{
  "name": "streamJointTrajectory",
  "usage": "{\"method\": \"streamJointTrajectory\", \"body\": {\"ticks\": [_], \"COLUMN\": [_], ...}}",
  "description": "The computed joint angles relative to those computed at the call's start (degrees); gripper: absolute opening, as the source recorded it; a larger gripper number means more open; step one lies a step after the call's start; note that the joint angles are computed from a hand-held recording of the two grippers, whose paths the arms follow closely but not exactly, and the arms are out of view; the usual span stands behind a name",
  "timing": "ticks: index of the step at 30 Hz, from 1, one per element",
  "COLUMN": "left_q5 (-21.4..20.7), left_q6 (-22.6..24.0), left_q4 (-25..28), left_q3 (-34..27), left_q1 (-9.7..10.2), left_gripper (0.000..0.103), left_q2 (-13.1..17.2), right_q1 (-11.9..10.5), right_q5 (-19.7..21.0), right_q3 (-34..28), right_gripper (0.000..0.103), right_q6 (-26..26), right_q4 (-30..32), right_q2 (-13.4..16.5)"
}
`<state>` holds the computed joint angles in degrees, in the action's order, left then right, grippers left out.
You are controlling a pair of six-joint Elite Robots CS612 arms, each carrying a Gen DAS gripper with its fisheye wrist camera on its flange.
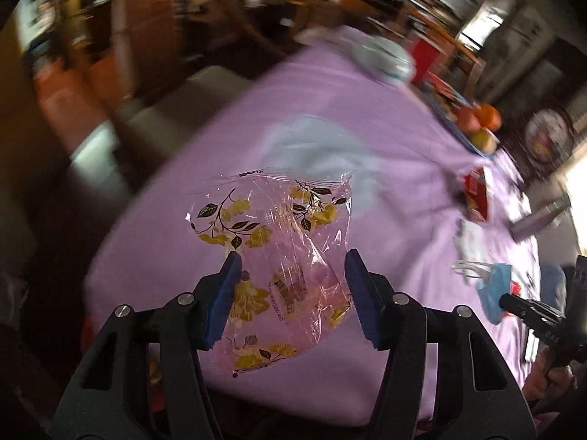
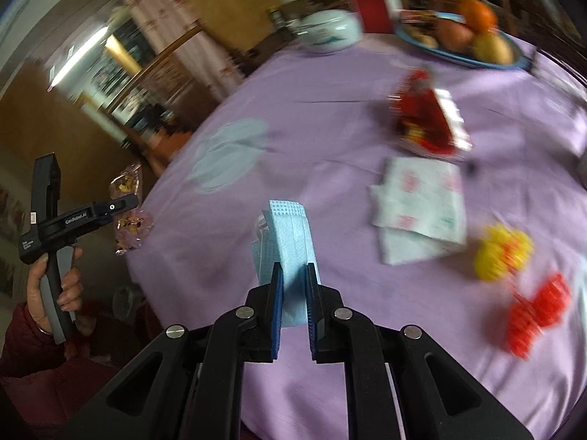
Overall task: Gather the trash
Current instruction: 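Carry the wrapper and mask to the wastebasket and open both tools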
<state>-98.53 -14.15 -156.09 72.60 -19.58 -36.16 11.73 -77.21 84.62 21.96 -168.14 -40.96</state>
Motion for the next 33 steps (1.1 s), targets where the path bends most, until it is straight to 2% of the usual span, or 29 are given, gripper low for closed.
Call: {"method": "streamJointTrajectory", "body": {"ticks": [6, 11, 15, 19, 25, 33], "left_q5": [5.48, 7.51, 7.96, 7.77, 8.70, 10.51], "left_q6": [-9.63, -12.83, -14.73, -15.45, -16.80, -22.20], "left_q4": [-1.67, 0.24, 2.90, 2.53, 0.63, -2.03], "left_q3": [8.45, 11.86, 11.58, 12.45, 15.16, 20.32], "left_q1": [3.69, 6.04, 7.29, 8.01, 9.12, 10.54], "left_gripper": [0.057, 0.059, 0.080, 0.092, 0.092, 0.092], "left_q2": [-3.77, -4.70, -3.80, -3.98, -5.16, -8.17], "right_q1": [1.84, 3.74, 4.78, 5.82, 8.10, 11.32], "right_q5": [5.42, 6.03, 5.37, 5.59, 7.18, 11.45], "right_q3": [-8.65, -14.37, -17.08, -20.54, -28.62, -43.82], "right_gripper": [0.012, 0.012, 0.012, 0.012, 0.012, 0.012], "right_q6": [-5.71, -8.87, -9.93, -11.16, -17.57, -29.99], "right_q4": [6.86, 10.80, 13.27, 17.17, 25.30, 40.82], "right_q2": [3.81, 5.99, 6.86, 8.22, 11.55, 18.44]}}
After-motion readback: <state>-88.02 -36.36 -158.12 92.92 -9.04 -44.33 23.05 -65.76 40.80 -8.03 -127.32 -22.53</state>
